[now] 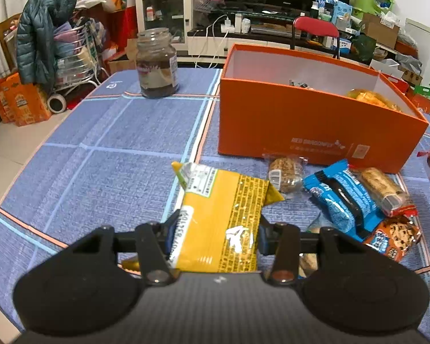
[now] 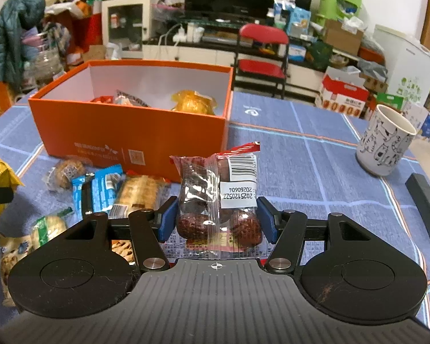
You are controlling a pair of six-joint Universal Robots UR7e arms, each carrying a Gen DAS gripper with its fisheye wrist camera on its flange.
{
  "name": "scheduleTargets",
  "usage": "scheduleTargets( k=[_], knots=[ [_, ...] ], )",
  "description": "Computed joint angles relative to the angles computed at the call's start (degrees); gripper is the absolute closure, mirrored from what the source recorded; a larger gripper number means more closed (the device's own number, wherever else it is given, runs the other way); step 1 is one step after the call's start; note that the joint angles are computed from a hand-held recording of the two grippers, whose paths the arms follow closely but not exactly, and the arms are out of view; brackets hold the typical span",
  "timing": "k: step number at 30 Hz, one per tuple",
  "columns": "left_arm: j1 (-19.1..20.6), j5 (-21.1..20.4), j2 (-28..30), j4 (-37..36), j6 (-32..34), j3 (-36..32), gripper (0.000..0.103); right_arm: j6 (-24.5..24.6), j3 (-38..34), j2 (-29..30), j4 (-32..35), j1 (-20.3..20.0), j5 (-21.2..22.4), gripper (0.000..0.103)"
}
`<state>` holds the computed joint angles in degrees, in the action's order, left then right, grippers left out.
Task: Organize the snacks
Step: 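Lift both held snacks and carry them over the orange box, then open both tools to drop the snacks into the orange box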
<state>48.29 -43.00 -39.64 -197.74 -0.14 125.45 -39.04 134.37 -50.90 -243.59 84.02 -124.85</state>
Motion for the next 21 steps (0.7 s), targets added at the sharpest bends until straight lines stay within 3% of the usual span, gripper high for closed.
scheduleTargets(
  k=[7,12,16,21],
  knots=[
    [-1.89,-0.95,-2.00,-1.66,0.61,1.38,0.055,1.51,2.13,-2.30,0.25,1.69,1.03,0.057],
    [-3.71,-3.96,-5.54,-4.20,4.10,0.35,0.055,4.74,5.26,-7.93,1.50,2.94,6.67,0.057],
    [-2.96,-5.39,-3.54,-1.18,7.51,-7.88,0.055,5.42,1.25,-10.29,7.79,4.01,9.19,0.057],
    [-0.90,-6.33,4.79,3.22,12.85,-22.96,0.054,4.60,-11.54,-6.71,18.59,5.15,8.35,0.057]
  ],
)
